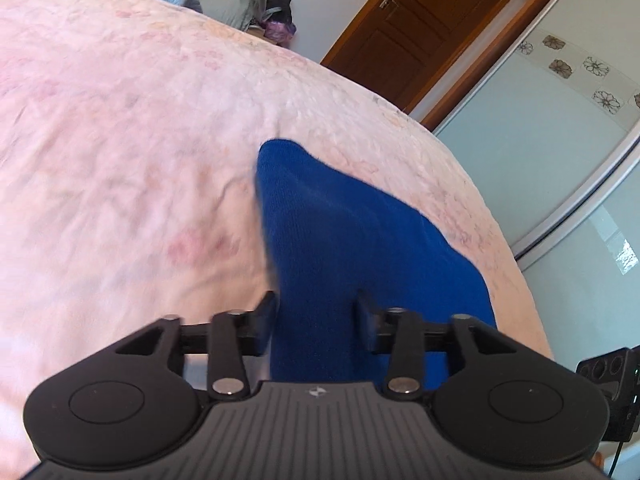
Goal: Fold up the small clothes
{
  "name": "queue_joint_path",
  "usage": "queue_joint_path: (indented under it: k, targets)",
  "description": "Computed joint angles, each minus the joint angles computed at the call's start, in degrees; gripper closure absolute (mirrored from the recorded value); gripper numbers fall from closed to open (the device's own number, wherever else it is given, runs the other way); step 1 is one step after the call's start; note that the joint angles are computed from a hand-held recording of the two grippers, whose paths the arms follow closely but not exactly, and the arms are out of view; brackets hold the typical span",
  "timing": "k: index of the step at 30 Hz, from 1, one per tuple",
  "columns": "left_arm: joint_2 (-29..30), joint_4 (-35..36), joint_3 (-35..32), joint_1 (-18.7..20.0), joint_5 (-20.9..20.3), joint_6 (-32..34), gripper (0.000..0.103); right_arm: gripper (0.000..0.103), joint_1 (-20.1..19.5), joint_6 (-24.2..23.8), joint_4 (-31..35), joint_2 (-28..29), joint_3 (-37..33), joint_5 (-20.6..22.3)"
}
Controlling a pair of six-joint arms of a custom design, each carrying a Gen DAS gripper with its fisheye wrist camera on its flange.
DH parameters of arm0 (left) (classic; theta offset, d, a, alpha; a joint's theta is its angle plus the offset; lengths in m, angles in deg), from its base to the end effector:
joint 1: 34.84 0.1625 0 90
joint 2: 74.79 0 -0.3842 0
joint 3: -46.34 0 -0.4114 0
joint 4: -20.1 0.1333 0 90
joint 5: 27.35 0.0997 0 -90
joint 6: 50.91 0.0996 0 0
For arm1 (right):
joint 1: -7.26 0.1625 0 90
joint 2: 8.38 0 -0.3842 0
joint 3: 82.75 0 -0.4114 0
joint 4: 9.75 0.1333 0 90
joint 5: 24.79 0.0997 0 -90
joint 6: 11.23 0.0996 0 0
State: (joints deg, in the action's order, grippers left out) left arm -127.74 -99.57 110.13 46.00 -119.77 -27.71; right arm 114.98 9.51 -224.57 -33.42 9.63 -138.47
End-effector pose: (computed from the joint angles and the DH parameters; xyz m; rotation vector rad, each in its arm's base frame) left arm 0.0061 -0.7729 0.3298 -0.8735 -2.9715 0.5177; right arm 0.2828 -0.5785 -0.0195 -0.3773 -2.6617 1.5673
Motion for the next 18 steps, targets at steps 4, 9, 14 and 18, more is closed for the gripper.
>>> queue_joint_path:
  k: [4,9,14,18]
  targets:
    - [-5.12,3.27,4.90,1.06,-0.35,3.91,0.037,0.047,2.70,-5.03,2.56,-2.12,3.61,-3.23]
    - [-12.16,-1.41,15.57,0.41,2.06,14.44,0.083,0.083,5.62,-6.03,2.66,-2.31,6.32,-8.03]
    - [-12.70,-2.03,14.28,0.36,0.45,13.66,0.089,0.086,7.34,-5.49,-1.49,-0.06,5.13,-10.32]
    - [-14.02,-3.13,16.72,-0.57,5.40,13.82,0.087,0.085,8.84,-6.76,1.63,0.73,3.42,-14.73]
